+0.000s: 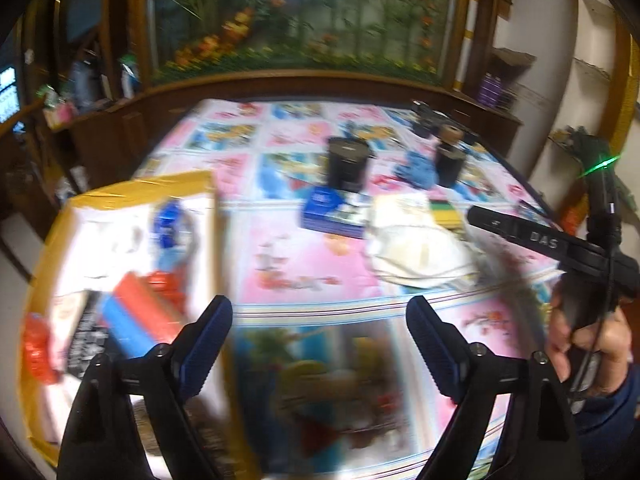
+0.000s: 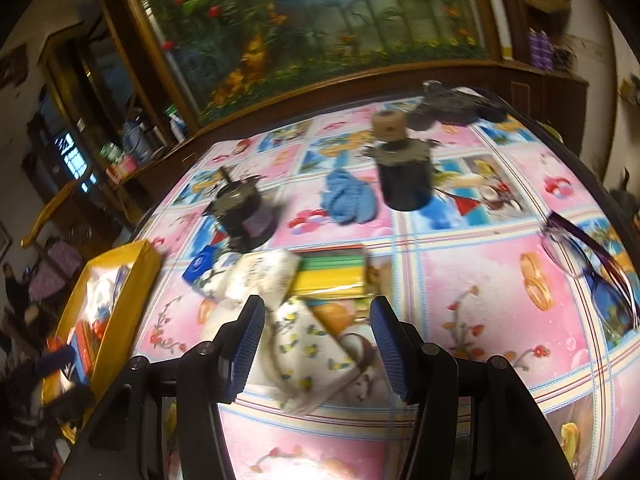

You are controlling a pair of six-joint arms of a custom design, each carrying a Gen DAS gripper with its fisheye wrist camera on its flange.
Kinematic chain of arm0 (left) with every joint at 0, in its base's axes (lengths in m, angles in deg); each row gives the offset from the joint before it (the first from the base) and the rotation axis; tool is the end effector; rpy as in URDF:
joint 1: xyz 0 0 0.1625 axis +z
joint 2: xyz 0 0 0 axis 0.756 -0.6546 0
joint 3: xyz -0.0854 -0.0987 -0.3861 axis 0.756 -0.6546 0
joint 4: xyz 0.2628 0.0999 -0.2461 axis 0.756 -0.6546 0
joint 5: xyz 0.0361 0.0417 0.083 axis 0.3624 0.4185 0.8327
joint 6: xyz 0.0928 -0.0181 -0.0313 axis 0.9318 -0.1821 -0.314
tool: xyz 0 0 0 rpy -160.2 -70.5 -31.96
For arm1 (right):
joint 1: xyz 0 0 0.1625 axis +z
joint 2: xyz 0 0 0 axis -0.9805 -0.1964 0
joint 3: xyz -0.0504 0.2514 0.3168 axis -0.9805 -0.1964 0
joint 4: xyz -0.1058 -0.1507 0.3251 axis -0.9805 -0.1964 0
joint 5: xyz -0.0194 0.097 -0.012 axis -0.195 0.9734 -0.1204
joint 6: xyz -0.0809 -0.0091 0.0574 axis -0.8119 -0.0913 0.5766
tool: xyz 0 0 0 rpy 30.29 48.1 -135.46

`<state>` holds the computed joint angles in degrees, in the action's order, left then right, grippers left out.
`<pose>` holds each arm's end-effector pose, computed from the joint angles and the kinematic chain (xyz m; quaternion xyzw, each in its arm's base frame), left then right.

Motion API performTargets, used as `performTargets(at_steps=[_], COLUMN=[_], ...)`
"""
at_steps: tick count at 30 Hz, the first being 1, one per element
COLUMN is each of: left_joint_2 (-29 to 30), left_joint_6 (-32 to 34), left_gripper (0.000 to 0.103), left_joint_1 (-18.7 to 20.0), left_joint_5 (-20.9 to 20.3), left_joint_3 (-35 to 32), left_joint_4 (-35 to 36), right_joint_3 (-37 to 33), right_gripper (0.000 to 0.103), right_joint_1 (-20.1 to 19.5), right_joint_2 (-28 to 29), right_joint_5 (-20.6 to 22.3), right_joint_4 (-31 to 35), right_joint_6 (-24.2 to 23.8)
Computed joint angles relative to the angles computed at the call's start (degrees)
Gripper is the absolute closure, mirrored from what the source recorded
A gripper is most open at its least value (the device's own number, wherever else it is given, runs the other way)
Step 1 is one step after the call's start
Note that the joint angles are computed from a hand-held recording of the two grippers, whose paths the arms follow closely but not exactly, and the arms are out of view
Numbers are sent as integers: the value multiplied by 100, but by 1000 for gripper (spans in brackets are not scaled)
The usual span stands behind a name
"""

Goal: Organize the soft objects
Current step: 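Move both open tools out of the box toward the table items, then grasp the white sock with the left tool while the right tool grasps the bee-print tissue pack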

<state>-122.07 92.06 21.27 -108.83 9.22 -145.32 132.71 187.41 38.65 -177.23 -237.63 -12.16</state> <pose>-0.0870 -0.7216 0.2935 0.4431 0.8663 -0.1639 0.1619 0.2695 -0.6228 0.0017 -0.1119 -0.8033 0.5108 0.2850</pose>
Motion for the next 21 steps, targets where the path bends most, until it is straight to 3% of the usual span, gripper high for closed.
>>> performTargets(at_steps=[5, 12, 16, 17, 18, 20, 21], left_joint_2=[453, 975, 1318, 1371, 1404, 1385, 1356], left_joint_6=[-583, -979, -1130, -1169, -1221, -1194, -1150], left_gripper=[13, 13, 13, 17, 34, 48, 66], left_joint_1=[-153, -264, -223, -201, -180, -133, -118], left_joint_5=[-70, 181, -50, -87, -92, -228, -264], left_joint_3=[-415, -702, -1147, -1212, -1257, -1261, -1235], left_joint_4=[985, 1038, 1321, 1351, 1371, 1334, 1288], right_joint_3=[256, 461, 500, 497, 505, 554, 581], right_gripper=[44, 44, 44, 44, 44, 44, 43], right_joint_1=[-38, -108, -126, -125, -129, -155, -168], right_joint_2=[-127, -236, -263, -262, -267, -290, -306], right_joint_5=[-11, 186, 241, 230, 236, 281, 317], right_joint_4=[-330, -488, -447, -437, -423, -390, -366], right_joint_6=[195, 448, 514, 515, 528, 576, 615])
